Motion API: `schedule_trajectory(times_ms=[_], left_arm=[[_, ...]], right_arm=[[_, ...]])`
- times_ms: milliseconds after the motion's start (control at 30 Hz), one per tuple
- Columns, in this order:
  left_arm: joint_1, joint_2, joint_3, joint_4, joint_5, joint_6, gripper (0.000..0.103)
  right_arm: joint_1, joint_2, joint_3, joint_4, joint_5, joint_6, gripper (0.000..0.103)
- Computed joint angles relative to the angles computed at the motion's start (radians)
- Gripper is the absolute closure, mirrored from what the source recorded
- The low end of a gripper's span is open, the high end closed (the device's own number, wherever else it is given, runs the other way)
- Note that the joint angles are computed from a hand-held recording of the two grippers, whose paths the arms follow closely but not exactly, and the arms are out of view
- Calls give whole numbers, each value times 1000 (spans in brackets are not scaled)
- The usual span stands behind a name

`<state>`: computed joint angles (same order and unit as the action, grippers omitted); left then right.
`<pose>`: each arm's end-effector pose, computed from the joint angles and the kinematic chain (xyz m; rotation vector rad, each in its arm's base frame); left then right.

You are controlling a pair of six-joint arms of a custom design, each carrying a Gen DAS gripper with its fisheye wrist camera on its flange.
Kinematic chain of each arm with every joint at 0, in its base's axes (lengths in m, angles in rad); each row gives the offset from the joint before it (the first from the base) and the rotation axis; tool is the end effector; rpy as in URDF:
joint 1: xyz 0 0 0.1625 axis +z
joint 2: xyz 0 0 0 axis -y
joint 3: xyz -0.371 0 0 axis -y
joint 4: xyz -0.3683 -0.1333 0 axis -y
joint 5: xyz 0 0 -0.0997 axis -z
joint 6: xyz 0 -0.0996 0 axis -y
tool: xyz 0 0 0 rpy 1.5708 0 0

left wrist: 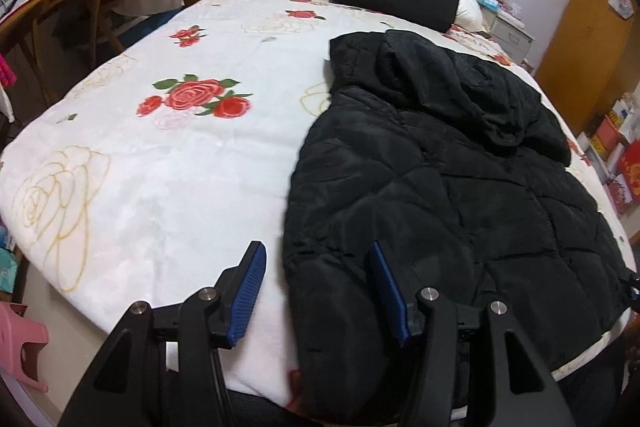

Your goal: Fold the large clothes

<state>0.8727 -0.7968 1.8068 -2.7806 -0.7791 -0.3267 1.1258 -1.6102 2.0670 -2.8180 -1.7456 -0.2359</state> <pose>-0.2079 -0.5655 0.0671 0.3515 2.4269 -0.7160 -0.0915 -0.4613 0.3726 -0.3609 -2.5407 0.9334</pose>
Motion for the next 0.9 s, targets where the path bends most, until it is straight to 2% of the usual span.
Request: schedule_trajectory(times_ms=[67,100,200,300,333,367,467,567,600,700,800,900], left_arm=[[1,4,-4,8,-33,4,43],[-1,9,-6,14,-36,5,39],[-4,20,-14,29,-41,5,35],[-2,25,-22,54,-45,-10,34],[-2,27,-26,70,-44,-19,34],[-1,28,-31,85,-44,-30,34],[0,29,-39,107,-46,-44,35],[-2,27,-33,96,-48,-31,49],[-4,26,-30,89,-45,-27,57],[-11,16,-17,55,-48,-11,72],[-19,5,-5,19,-55,0,80],[-25,-8,3,-22,-77,8,83]], right_arm=[[6,0,7,13,2,-10,36],[11,1,10,21,-2,-20,36],[33,17,19,11,-48,-37,35],[33,28,1,35,-53,-26,36],[29,26,-2,43,-43,-24,40],[27,26,-3,45,-37,-22,50],[11,9,5,44,7,-18,67],[9,4,8,40,24,-14,79],[7,2,10,37,32,-14,80],[10,-2,13,30,42,-16,84],[11,-11,16,24,59,-14,85],[13,-21,18,24,79,-14,86]])
